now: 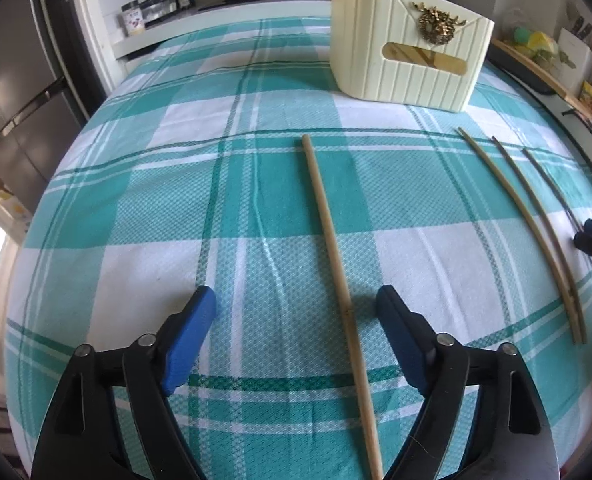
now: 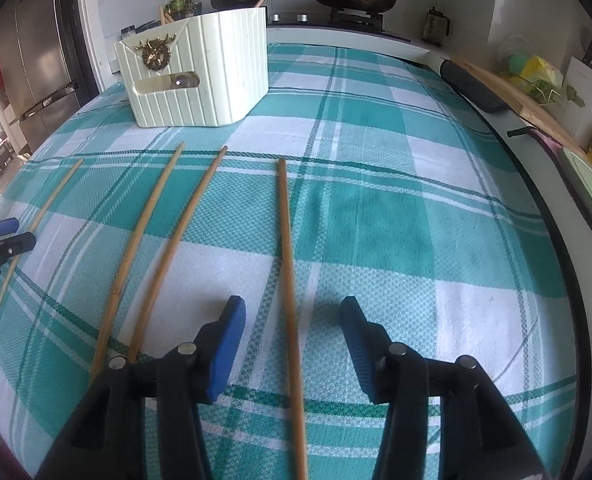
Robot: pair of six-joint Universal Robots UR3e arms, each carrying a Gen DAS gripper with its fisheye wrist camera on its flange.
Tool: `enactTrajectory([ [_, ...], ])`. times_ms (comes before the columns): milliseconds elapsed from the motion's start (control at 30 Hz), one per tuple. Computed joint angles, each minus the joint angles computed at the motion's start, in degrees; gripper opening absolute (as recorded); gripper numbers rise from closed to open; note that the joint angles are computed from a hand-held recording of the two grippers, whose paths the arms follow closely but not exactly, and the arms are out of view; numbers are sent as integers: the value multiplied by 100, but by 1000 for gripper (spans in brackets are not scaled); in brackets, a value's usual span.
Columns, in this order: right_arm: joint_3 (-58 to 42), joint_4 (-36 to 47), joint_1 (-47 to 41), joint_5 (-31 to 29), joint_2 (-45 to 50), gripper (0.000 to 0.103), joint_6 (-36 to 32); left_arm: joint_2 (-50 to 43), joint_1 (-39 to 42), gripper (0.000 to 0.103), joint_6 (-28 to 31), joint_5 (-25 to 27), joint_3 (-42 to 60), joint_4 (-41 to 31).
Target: Organize utensils
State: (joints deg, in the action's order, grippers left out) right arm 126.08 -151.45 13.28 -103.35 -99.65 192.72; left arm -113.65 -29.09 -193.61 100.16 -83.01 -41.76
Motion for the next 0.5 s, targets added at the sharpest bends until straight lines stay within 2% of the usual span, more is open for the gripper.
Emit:
enactTrajectory([
  [67, 187, -353, 30, -45, 12, 52, -28, -6, 31, 93, -46, 17, -1, -30],
  [167, 202, -367, -17, 13, -6, 53, -39, 11, 113, 100, -101, -29, -139, 109],
  [500, 225, -391, -30, 28, -12, 53, -47, 40, 146, 102, -66, -57, -260, 239],
])
